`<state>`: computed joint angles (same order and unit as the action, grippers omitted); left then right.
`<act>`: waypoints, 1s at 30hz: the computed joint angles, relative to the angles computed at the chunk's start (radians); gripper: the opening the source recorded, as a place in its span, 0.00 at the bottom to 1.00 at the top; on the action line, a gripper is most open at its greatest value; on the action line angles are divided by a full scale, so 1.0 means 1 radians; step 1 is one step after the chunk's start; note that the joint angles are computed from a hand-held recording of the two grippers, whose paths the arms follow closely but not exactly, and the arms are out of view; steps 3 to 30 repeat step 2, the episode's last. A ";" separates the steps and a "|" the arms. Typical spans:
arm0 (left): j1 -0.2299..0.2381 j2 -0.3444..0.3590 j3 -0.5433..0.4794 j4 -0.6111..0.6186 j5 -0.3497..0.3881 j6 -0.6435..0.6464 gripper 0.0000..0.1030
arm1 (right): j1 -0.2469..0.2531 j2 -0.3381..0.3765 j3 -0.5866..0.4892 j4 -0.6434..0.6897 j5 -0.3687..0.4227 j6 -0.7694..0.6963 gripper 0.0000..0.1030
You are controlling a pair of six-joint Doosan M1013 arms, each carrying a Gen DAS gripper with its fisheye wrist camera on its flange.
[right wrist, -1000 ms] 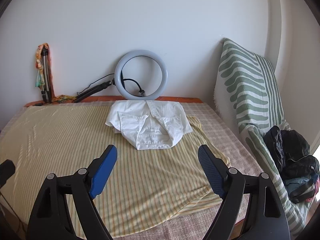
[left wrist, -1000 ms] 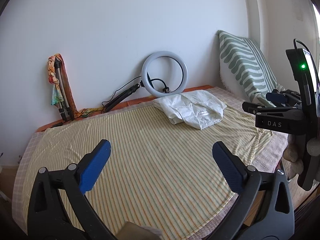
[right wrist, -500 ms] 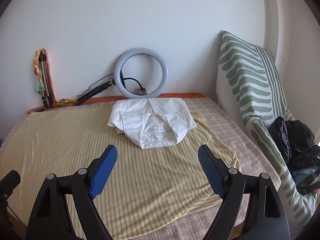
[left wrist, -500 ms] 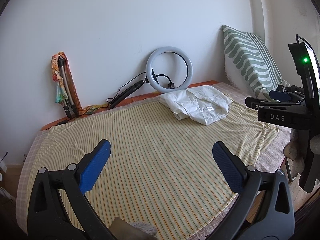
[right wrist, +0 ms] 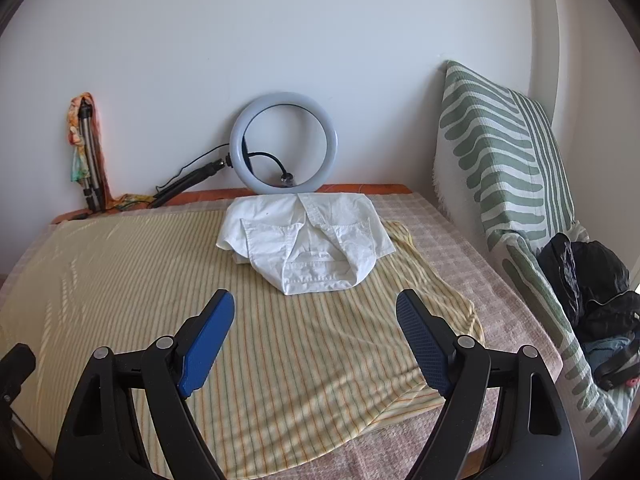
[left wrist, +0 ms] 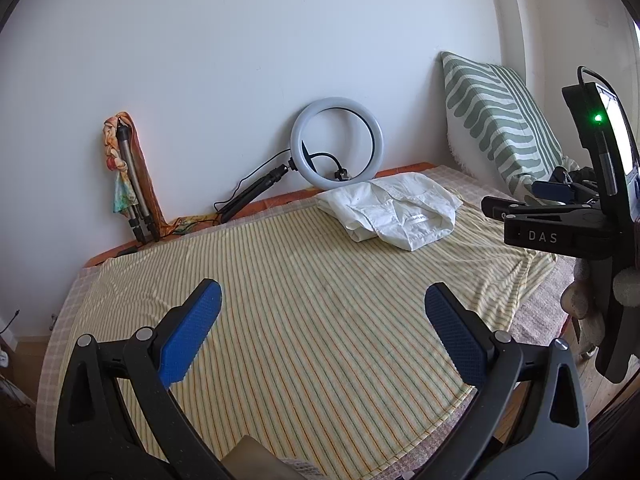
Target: Fold small clothes
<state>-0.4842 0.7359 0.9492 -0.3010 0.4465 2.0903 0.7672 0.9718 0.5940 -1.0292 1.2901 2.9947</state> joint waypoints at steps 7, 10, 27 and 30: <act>0.000 -0.001 0.000 -0.004 0.002 0.001 1.00 | 0.000 0.000 0.000 0.000 -0.001 0.002 0.81; 0.000 -0.001 0.000 -0.004 0.002 0.001 1.00 | 0.000 0.000 0.000 0.000 -0.001 0.002 0.81; 0.000 -0.001 0.000 -0.004 0.002 0.001 1.00 | 0.000 0.000 0.000 0.000 -0.001 0.002 0.81; 0.000 -0.001 0.000 -0.004 0.002 0.001 1.00 | 0.000 0.000 0.000 0.000 -0.001 0.002 0.81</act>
